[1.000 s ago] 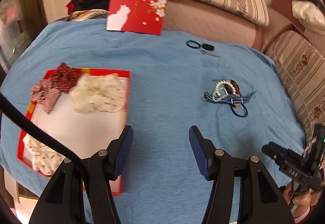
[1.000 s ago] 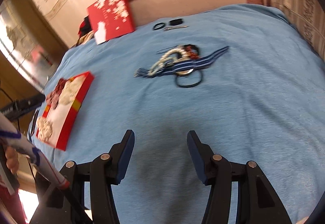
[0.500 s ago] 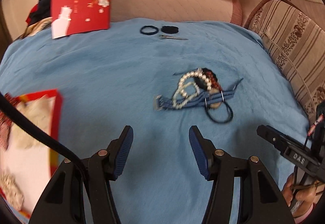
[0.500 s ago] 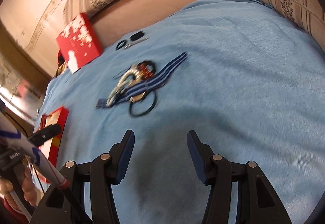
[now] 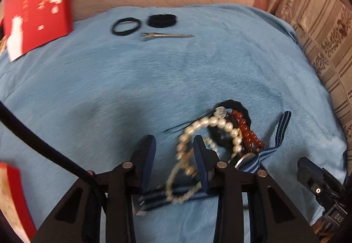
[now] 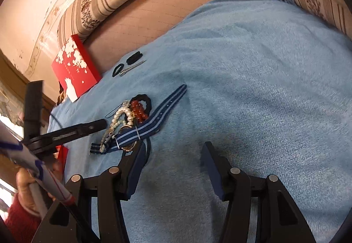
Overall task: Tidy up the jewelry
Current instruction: 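Grasp the pearl bracelet with the left tool and lift it off the watch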
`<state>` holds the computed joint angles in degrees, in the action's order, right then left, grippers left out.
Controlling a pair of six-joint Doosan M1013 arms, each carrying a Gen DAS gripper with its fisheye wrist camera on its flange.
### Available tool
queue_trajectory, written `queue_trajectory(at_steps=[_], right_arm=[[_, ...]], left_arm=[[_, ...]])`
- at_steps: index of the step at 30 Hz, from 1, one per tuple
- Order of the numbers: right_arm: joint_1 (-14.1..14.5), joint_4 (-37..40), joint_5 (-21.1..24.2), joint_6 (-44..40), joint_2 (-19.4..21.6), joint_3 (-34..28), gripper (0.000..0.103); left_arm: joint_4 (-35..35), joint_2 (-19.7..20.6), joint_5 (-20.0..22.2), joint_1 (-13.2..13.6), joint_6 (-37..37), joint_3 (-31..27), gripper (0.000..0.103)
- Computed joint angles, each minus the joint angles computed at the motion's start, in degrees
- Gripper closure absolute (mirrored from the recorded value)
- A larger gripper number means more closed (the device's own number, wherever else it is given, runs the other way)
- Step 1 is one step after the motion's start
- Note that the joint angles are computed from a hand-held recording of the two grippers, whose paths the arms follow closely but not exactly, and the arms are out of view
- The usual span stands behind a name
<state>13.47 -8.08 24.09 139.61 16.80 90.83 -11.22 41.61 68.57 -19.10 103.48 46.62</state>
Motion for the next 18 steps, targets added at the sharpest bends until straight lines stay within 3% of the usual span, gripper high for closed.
queue_trajectory(at_steps=[4, 5, 6, 10, 14, 18], right_arm=[[0.08, -1.47, -0.34, 0.5, 0.16, -0.25, 0.045], [0.19, -2.26, -0.28, 1.2, 0.26, -0.33, 0.045], [0.28, -2.49, -0.07, 1.15, 0.36, -0.46, 0.045], [0.71, -5.98, 0.66, 3.3, 0.46, -0.71, 0.045], [0.68, -6.65, 0.09, 4.01, 0.19, -0.3, 0.045], [0.65, -3.95, -0.96, 1.32, 0.13, -0.11, 0.045]], left_arm=[[0.49, 1.23, 0.4, -0.85, 0.43, -1.79, 0.072], [1.43, 1.42, 0.44, -1.2, 0.58, -2.11, 0.079], [2.73, 1.61, 0.76, -1.56, 0.52, -2.49, 0.093], [1.78, 1.15, 1.64, -0.89, -1.98, -3.03, 0.094], [-4.77, -1.49, 2.64, 2.65, -3.4, -0.73, 0.094], [-6.4, -5.3, 1.18, 5.36, -2.49, 4.05, 0.094]])
